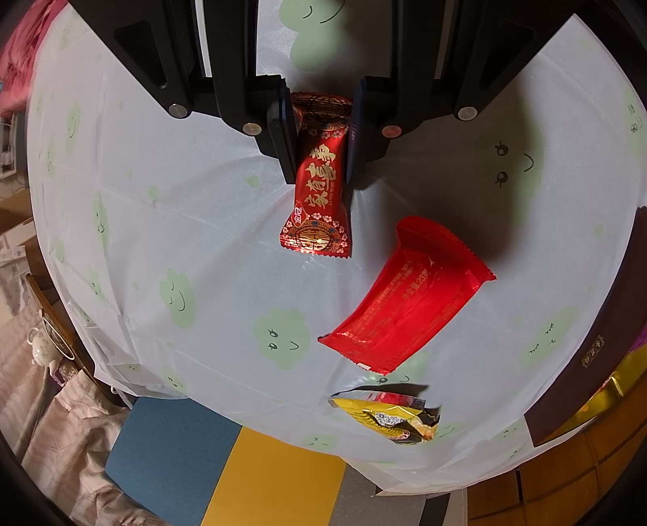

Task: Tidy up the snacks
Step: 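Carry the cake pack into the gold tray and open the left gripper, then carry the small red candy into the gold tray and open the right gripper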

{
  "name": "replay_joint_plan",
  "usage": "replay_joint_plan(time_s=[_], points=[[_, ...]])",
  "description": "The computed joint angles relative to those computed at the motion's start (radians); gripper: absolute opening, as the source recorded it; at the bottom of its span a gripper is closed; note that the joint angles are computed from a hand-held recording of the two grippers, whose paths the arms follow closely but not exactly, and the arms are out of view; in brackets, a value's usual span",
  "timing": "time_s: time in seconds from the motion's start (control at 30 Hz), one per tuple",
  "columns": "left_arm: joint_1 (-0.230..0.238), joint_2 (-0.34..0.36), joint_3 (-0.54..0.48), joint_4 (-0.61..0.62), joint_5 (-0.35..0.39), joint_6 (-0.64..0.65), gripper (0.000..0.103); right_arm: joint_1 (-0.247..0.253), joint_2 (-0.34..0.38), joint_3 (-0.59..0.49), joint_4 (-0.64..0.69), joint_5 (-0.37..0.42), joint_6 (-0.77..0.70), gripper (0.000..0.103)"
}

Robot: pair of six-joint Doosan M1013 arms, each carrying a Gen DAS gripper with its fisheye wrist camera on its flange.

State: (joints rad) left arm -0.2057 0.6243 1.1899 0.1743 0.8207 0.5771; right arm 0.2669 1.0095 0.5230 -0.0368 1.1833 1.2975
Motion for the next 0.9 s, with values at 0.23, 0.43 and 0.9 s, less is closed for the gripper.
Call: replay_joint_plan(time_s=[0.23, 0.43, 0.9], points=[[-0.014, -0.012, 0.013, 0.052, 0.015, -0.021, 0.073, 0.0, 0.0, 0.001, -0.001, -0.001, -0.003, 0.024], [-0.054, -0.018, -0.004, 0.214, 0.076, -0.061, 0.072, 0.002, -0.005, 0.011, -0.01, -0.011, -0.002, 0.024], [-0.122, -0.037, -0.004, 0.409, 0.062, -0.042, 0.072, 0.008, -0.021, 0.045, -0.034, -0.04, 0.02, 0.024]])
